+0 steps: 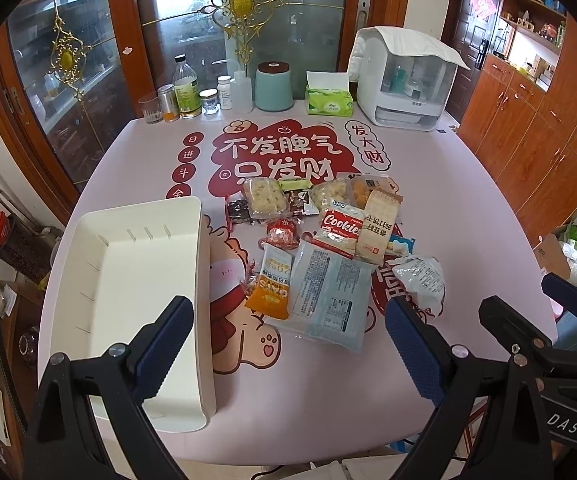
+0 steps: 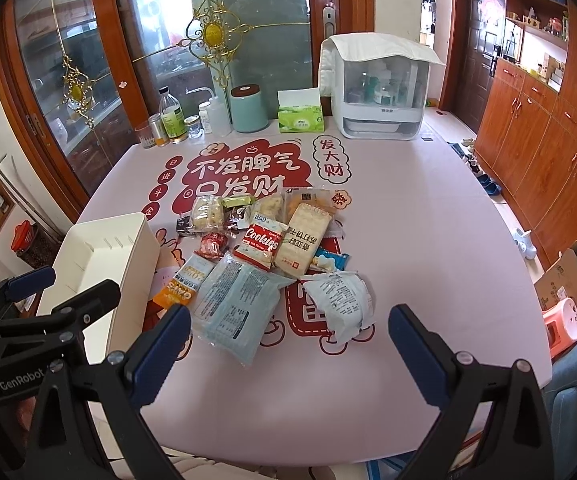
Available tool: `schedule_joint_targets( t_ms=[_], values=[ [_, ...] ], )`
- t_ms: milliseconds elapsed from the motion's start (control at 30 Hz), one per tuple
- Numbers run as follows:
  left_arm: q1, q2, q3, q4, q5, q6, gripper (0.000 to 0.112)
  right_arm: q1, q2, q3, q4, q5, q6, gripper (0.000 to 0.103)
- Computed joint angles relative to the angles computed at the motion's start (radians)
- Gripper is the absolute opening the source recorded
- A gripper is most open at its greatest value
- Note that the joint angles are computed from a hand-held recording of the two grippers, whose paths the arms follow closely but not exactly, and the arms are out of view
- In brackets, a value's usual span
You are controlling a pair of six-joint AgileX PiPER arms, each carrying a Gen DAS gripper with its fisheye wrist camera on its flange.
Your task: Organize snacks
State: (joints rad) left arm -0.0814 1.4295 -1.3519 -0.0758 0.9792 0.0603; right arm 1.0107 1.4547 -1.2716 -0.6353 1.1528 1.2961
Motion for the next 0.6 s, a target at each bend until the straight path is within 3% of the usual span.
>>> schedule_joint_targets(
  t_ms=[600],
  values=[
    [-0.048,-0.006,0.002,0.108,-0.033,-0.066,0.095,-0.001,0.016,-0.018,0.006,0.003,-0.003,0.100]
  ],
)
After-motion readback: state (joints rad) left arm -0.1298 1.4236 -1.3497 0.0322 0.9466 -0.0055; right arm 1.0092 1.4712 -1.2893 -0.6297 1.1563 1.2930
